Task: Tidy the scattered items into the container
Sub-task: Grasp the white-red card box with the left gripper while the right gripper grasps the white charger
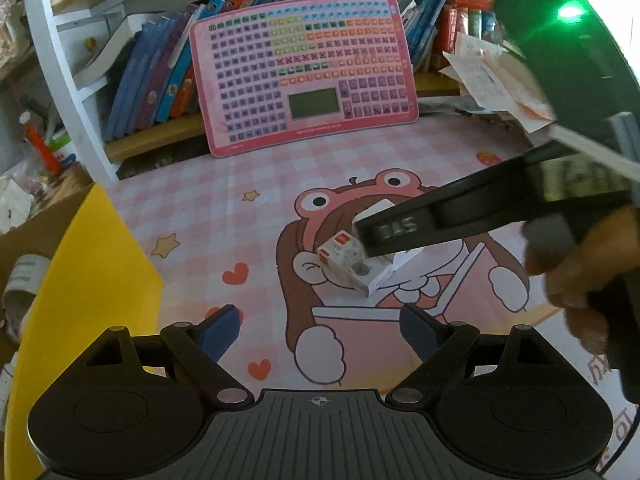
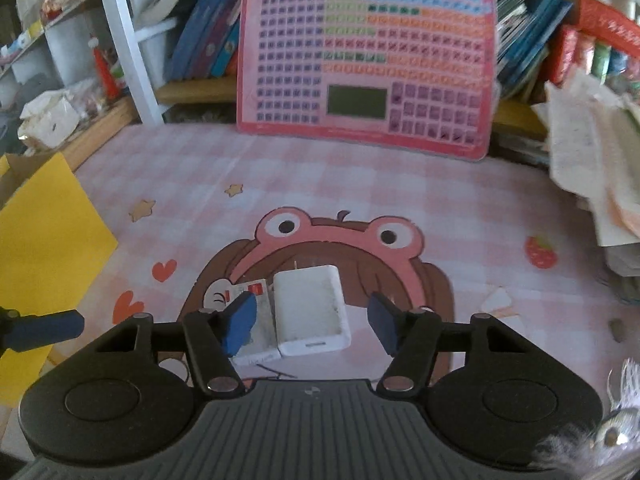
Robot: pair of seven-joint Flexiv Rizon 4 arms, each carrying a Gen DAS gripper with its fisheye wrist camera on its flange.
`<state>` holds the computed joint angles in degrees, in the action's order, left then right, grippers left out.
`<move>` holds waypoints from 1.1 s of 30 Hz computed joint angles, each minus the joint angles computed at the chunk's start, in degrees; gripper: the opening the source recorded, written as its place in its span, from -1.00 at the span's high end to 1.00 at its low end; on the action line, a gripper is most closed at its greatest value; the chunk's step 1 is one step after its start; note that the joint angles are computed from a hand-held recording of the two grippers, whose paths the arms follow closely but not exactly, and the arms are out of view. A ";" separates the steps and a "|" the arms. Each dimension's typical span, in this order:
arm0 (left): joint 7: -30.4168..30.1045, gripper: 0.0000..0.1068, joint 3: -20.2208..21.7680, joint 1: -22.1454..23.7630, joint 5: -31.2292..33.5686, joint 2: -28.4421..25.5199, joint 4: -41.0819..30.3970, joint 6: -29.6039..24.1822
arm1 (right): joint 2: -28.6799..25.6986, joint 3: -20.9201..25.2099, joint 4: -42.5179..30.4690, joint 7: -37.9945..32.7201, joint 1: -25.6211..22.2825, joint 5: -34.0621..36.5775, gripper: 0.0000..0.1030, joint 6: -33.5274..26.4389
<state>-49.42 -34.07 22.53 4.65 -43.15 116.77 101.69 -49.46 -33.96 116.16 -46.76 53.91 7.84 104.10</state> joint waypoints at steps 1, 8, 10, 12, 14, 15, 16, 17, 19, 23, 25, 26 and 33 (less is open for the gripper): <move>0.01 -0.67 0.12 -0.40 -0.11 -0.31 -0.46 -0.08 | 0.06 1.22 -0.52 -0.10 -1.37 -0.46 -0.07 -0.27; -0.36 -0.53 0.36 -3.43 -2.62 -2.58 -4.52 -2.66 | 2.15 5.69 1.85 -0.39 -6.46 1.58 0.31 2.42; -0.62 -0.49 1.18 -5.11 -4.09 -2.89 -5.77 -3.88 | 2.56 3.75 2.94 0.02 -4.99 1.97 0.35 -0.11; -0.73 -0.48 2.00 -6.79 -5.36 -3.26 -6.90 -4.62 | 2.80 4.06 4.14 0.55 -5.57 2.06 0.35 0.79; -1.20 -0.46 3.53 -8.91 -6.71 -3.52 -8.01 -4.96 | 2.72 4.39 4.97 0.49 -6.02 2.43 0.34 2.33; -1.61 -0.43 4.56 -10.15 -7.55 -3.61 -8.78 -5.47 | 2.64 4.14 5.30 0.22 -5.81 2.73 0.28 2.96; -2.16 -0.42 5.87 -11.58 -8.46 -3.61 -9.51 -5.94 | 2.72 4.31 5.57 -0.30 -5.93 2.91 0.18 3.80; -2.68 -0.42 7.36 -13.09 -9.27 -3.57 -10.17 -6.28 | 2.71 4.52 5.64 -0.88 -6.06 3.22 -0.04 4.84; -4.23 -0.42 11.89 -17.24 -10.93 -3.50 -11.78 -6.61 | 2.75 4.91 5.03 -2.17 -6.34 3.80 -0.19 5.79; -5.69 -0.24 15.12 -19.97 -12.75 -3.97 -13.45 -7.74 | 3.31 8.30 2.20 -3.48 -9.46 3.79 -0.29 5.40; -5.32 -0.20 14.30 -19.23 -12.95 -4.42 -13.71 -7.98 | 3.05 9.85 0.51 -3.67 -11.02 3.23 -0.33 4.89; -4.77 -0.20 13.41 -18.41 -12.90 -4.62 -13.79 -8.35 | 2.63 10.06 -0.41 -3.60 -11.32 3.05 -0.34 4.31; -2.59 -0.11 11.89 -17.29 -13.69 -5.21 -14.47 -9.32 | 0.39 8.54 -4.02 0.12 -10.95 -0.15 -0.29 -1.53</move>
<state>-52.01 -22.18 5.23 -9.04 -48.35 102.30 92.36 -49.07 -25.42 112.14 -46.65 42.96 7.69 102.57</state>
